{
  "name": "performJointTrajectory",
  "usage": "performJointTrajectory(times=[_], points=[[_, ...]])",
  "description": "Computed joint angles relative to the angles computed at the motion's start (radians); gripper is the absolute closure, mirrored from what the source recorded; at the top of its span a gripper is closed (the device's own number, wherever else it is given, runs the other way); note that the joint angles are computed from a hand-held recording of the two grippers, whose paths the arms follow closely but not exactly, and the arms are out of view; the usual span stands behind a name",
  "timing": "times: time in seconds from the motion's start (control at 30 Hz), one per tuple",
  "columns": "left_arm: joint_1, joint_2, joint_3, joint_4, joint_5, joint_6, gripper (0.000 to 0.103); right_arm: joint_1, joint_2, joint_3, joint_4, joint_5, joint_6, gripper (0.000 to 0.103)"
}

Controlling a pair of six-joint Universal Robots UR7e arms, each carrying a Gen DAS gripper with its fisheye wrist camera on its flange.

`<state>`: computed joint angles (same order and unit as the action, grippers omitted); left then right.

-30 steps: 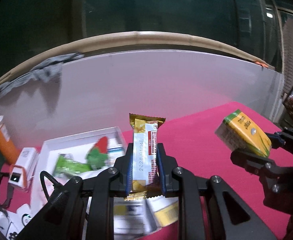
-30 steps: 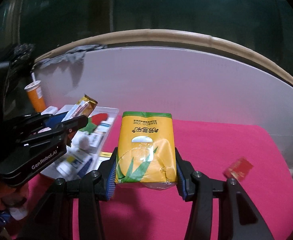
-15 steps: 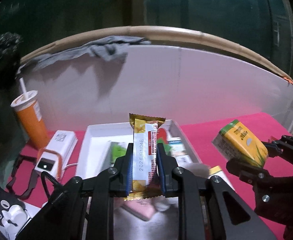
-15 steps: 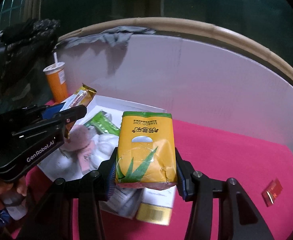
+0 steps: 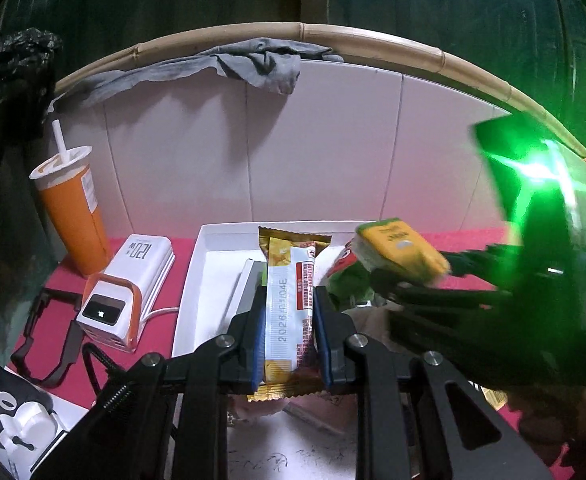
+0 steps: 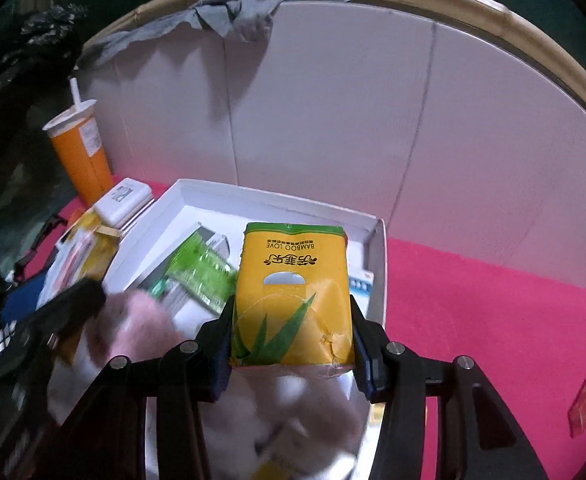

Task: Organize objects
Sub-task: 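Carry the snack bar and tissue pack to the tray and release them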

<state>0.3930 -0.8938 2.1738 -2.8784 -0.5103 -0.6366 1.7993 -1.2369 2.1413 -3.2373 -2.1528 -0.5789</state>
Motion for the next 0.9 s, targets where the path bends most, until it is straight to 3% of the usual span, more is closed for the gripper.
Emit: performJointTrajectory(times=[0.13, 0.17, 0.2, 0.23, 0.3, 0.37, 0.57, 0.67, 0.8, 0.9], points=[[0.001, 0.003, -0.004, 0.009, -0.001, -0.012, 0.082, -0.022, 0.022, -0.035, 0.063, 0.027, 0.037, 0.048], [0.0, 0.003, -0.004, 0.007, -0.004, -0.012, 0.077, -0.029, 0.019, -0.036, 0.071, 0.042, 0.049, 0.048], [0.002, 0.004, -0.005, 0.001, -0.01, -0.007, 0.058, -0.037, 0.012, -0.032, 0.079, 0.062, 0.057, 0.042], [-0.001, 0.004, -0.008, 0.023, -0.003, -0.023, 0.05, -0.04, 0.005, -0.029, 0.08, 0.073, 0.06, 0.029], [-0.009, 0.005, -0.012, 0.062, 0.039, -0.066, 0.016, -0.045, -0.008, -0.013, 0.043, 0.077, 0.054, 0.021], [-0.008, -0.001, -0.007, 0.03, 0.025, -0.06, 0.001, -0.054, -0.033, -0.001, 0.036, 0.09, 0.056, 0.018], [-0.038, -0.008, -0.002, 0.03, 0.048, -0.102, 0.0, -0.099, -0.186, 0.06, 0.007, 0.113, 0.069, 0.009], [-0.054, -0.006, 0.006, -0.014, 0.04, -0.103, 0.0, -0.156, -0.299, 0.099, 0.031, 0.118, 0.082, 0.008], [-0.07, 0.015, 0.01, -0.087, 0.016, -0.085, 0.0, -0.234, -0.401, 0.168, 0.055, 0.074, 0.033, 0.008], [-0.078, 0.029, 0.009, -0.095, -0.008, -0.082, 0.0, -0.289, -0.476, 0.226, 0.139, 0.123, 0.002, 0.008]])
